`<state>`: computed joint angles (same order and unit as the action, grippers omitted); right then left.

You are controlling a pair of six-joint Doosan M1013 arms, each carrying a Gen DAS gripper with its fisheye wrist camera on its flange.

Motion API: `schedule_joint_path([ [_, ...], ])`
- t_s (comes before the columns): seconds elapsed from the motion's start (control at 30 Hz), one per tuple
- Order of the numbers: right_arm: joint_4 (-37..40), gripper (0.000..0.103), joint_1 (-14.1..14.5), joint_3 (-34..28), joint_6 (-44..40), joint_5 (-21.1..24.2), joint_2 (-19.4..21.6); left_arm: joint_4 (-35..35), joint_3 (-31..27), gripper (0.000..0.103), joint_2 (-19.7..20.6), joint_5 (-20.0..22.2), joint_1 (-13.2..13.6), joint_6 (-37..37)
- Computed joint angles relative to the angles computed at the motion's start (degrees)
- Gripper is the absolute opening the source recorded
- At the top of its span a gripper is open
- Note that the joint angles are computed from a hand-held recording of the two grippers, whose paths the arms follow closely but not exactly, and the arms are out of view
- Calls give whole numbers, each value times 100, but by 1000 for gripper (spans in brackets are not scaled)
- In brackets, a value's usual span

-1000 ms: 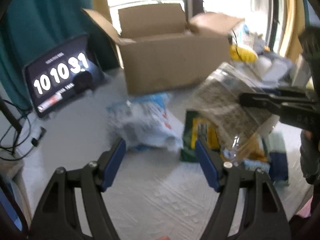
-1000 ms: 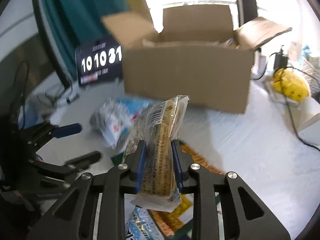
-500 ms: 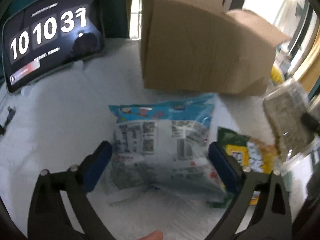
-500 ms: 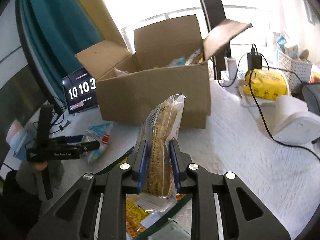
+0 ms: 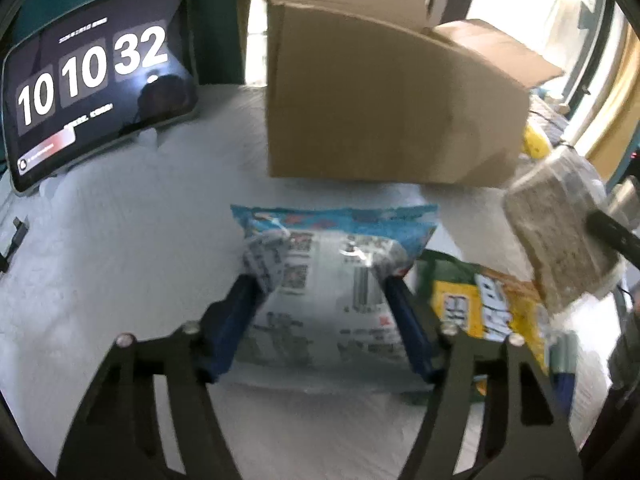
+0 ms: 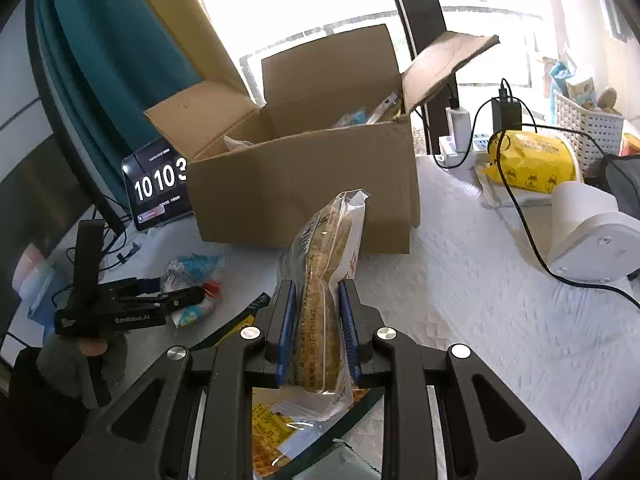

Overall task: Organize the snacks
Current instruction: 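Grasp the blue-white printed bag with the left tool while the right tool holds the bread bag, then lift and carry the bread bag and blue-white bag over the box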

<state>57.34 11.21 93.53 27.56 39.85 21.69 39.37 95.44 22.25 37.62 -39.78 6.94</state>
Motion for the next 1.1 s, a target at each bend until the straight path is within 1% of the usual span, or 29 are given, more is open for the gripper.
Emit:
schedule_joint_path([
  [0.07,38,24,8,18,-51,-12,-35,175,7,64,-45,77,-110,-59],
  [0.13,82,24,20,51,-133,-43,-85,308,45,63,-111,27,-141,-119],
  [0.27,200,24,31,111,-274,-127,-191,696,-8,63,-190,140,-332,-413],
  [0.37,297,24,31,132,-354,-199,-265,991,9,63,-304,177,-413,-594],
  [0.5,436,24,41,136,-517,-282,-358,1464,49,63,-427,154,-434,-938],
  [0.57,483,24,50,122,-580,-311,-385,1717,47,63,-498,218,-461,-1051],
  [0.87,771,24,169,-114,-979,-496,-403,2460,-176,63,-593,315,-418,-1137],
  [1.1,876,23,273,-409,-1135,-684,-313,2890,-260,63,-584,253,-277,-1213],
])
